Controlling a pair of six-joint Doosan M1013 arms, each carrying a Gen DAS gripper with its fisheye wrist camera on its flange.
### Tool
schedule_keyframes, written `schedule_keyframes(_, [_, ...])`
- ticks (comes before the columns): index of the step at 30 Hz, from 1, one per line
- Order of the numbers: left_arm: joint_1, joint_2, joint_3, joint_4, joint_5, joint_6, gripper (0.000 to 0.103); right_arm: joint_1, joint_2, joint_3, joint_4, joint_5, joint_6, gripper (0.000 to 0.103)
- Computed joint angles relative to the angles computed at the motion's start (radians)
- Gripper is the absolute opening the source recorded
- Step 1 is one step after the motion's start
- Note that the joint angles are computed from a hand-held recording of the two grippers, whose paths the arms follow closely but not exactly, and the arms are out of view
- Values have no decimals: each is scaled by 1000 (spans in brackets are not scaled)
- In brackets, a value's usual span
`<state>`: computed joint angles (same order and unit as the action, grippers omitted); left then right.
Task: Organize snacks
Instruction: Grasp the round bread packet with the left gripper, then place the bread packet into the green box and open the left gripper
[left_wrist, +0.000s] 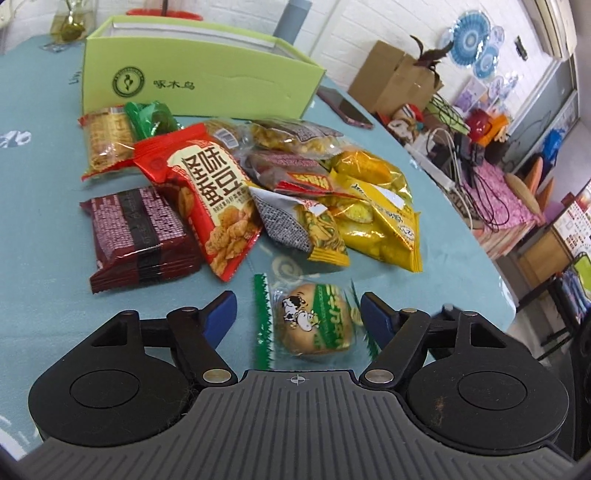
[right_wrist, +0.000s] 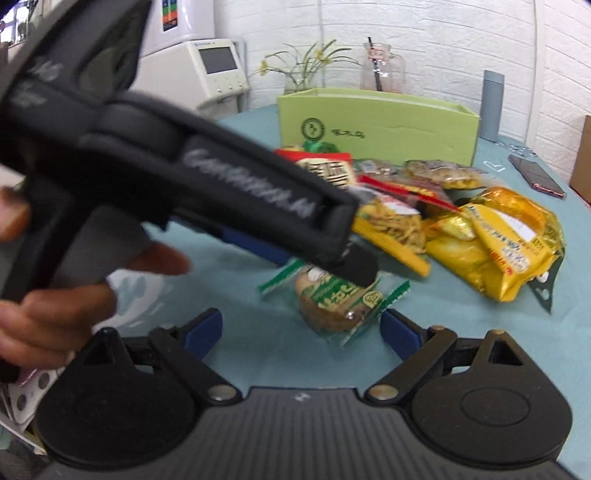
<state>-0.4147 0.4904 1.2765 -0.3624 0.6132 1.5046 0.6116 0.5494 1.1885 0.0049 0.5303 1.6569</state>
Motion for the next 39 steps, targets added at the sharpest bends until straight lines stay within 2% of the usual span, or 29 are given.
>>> schedule_keyframes(2, [1, -10, 12, 53, -12, -45, 60, 16, -10, 13, -7, -2, 9, 94])
schedule_keyframes(4, [8, -26, 34, 85, -33, -89, 60, 13, -15, 21, 140, -5, -138, 93])
schedule_keyframes(5, [16, -38, 51, 72, -50, -90, 61, 15, -16, 20, 159, 0, -164, 93])
schedule_keyframes(9, [40, -79, 107, 23, -101, -103, 64, 32, -26, 26, -76, -34, 8, 93])
schedule_keyframes(11, [46, -87, 120, -28, -108, -75, 65, 27, -11, 4, -128, -26, 65, 93])
schedule_keyframes(16, [41, -59, 90, -120, -42, -8, 63, 17, 41, -63, -118, 35, 64, 93])
schedule_keyframes(19, [31, -49, 80, -125, -30, 2, 63, 15, 47, -65, -66, 14, 18, 93])
schedule_keyframes(25, [9, -38, 62, -54, -26, -7, 63, 10, 51, -54, -58, -28, 19, 93])
schedule_keyframes(26, [4, -39, 63, -27, -30, -18, 62, 11, 47, -44, -64, -39, 26, 93])
schedule_keyframes(27, [-3, -41, 64, 15, -35, -39, 56, 13, 46, -40, -72, -45, 37, 91])
schedule_keyframes(28, [-12, -42, 64, 72, -36, -67, 48, 14, 41, -35, -61, -48, 25, 83])
schedule_keyframes(29, [-18, -44, 64, 105, -30, -74, 29, 17, 36, -33, -26, -47, 2, 75])
schedule_keyframes(31, [-28, -49, 64, 166, -16, -114, 29, 23, 32, -38, -39, -22, 30, 74])
schedule_keyframes(34, [-27, -57, 62, 190, -8, -148, 23, 9, 28, -45, 61, -17, -29, 74])
schedule_keyframes(39, [-5, -56, 13, 164, -58, -125, 21, 3, 37, -93, 32, -89, -58, 77])
